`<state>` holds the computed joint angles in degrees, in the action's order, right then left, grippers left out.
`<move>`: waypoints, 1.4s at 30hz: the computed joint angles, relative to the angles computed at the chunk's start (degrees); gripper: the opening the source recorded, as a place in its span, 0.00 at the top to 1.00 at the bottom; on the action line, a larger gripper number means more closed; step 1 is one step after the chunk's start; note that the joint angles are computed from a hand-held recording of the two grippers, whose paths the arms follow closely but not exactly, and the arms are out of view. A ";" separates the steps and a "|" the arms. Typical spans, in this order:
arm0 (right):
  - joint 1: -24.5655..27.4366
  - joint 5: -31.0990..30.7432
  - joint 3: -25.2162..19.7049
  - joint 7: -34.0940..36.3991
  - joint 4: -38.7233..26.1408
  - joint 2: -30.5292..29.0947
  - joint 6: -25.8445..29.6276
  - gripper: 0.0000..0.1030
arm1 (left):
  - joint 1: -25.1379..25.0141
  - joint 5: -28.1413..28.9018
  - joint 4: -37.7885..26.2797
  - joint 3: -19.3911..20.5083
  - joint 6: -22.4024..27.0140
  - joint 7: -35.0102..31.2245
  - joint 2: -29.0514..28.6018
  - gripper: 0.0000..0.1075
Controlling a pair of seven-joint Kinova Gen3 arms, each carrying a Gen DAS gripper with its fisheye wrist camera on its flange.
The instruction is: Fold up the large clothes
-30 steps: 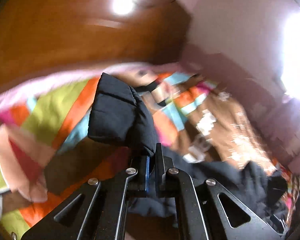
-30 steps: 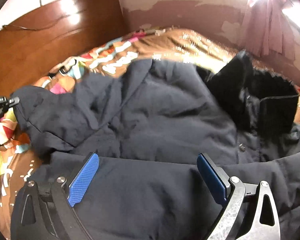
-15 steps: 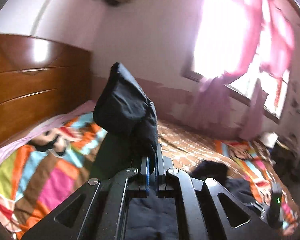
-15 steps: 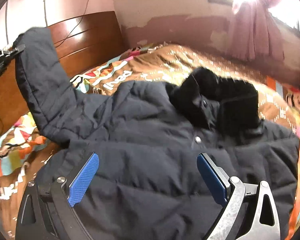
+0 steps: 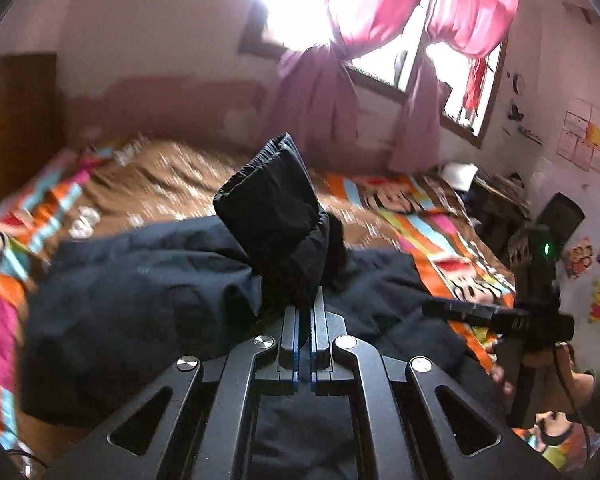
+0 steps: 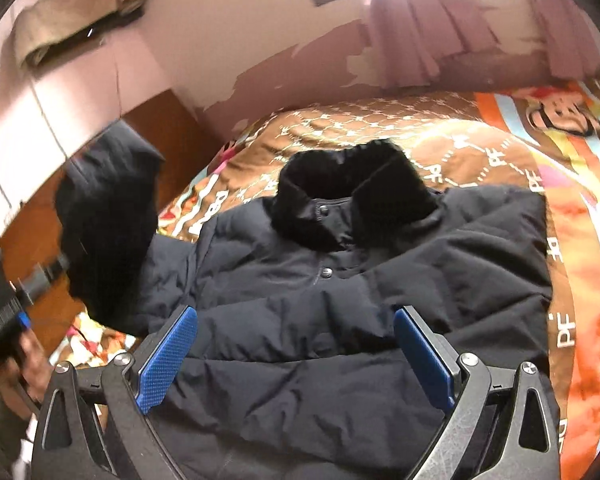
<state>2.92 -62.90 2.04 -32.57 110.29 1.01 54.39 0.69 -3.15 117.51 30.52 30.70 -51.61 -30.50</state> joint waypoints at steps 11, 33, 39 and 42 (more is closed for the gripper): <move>11.71 -9.93 -1.22 -4.14 -1.57 13.06 21.46 0.04 | -0.29 -8.18 -1.06 16.38 1.29 4.78 12.15 0.99; 5.67 3.89 -3.12 -21.59 -2.22 12.51 13.44 0.38 | 8.55 -20.99 2.41 16.81 0.67 18.25 19.98 0.75; 6.05 6.99 -2.71 -23.35 -2.56 11.75 14.45 0.84 | 15.54 -17.90 5.08 9.36 -1.03 20.17 14.33 0.58; 6.15 8.62 -2.41 -24.20 -3.70 10.91 14.66 0.90 | 16.62 -15.37 5.97 6.97 -1.69 19.46 11.15 0.58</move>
